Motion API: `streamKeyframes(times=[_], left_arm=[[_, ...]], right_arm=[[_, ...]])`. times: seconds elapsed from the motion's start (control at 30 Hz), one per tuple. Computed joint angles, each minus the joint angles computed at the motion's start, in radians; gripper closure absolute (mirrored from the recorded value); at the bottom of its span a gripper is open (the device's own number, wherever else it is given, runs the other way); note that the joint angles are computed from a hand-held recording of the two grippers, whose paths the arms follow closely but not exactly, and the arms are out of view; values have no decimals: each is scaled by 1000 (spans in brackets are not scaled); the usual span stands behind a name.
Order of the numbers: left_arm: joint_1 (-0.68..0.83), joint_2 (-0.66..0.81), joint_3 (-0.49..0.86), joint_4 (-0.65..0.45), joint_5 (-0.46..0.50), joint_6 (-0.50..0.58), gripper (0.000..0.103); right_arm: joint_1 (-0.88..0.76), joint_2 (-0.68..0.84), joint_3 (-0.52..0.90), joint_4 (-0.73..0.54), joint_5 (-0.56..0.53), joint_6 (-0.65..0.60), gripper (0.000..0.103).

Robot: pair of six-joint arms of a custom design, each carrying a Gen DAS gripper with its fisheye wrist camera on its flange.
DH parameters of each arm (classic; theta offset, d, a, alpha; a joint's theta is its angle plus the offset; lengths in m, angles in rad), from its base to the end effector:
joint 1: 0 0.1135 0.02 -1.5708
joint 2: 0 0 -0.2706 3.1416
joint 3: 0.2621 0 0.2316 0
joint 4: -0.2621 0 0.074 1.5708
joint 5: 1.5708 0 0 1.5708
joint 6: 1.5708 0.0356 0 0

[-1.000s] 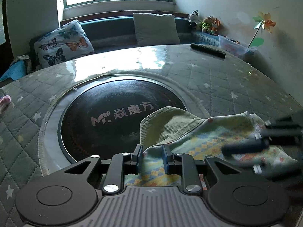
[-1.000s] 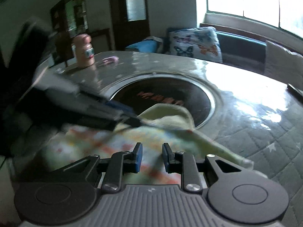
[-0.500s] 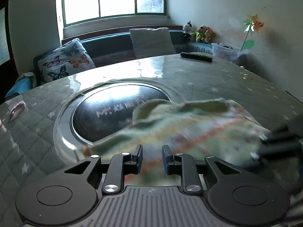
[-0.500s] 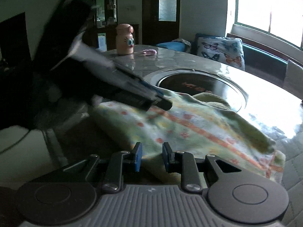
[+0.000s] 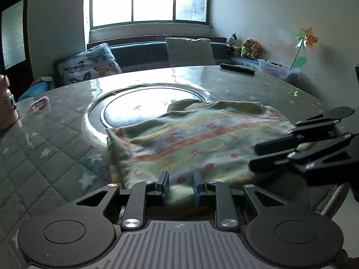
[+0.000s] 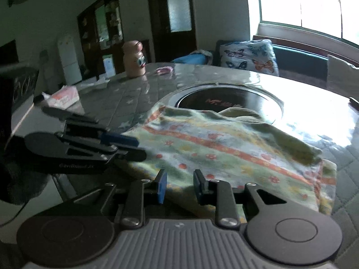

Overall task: Fold clothes
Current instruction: 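Fold the shirt in half with the left gripper toward the right gripper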

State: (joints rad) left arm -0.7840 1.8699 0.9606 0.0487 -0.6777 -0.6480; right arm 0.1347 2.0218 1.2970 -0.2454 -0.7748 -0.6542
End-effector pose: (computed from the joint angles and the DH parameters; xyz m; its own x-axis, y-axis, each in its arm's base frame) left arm 0.2642 -0.2319 0.1553 -0.5854 -0.0803 -0.8068 -0.1163 0.9931 -0.0145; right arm 0.3944 0.0786 0.1716 -0.3519 -0.4865 -0.7997 -0.8845 0.4524 0.1141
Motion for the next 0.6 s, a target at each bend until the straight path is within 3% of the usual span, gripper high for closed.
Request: streamKeyframes(times=[0.6], left_arm=[[-8,-40,-55,10,-4,-45,78]], right_arm=[[-166,59,50,60,78,135,74]])
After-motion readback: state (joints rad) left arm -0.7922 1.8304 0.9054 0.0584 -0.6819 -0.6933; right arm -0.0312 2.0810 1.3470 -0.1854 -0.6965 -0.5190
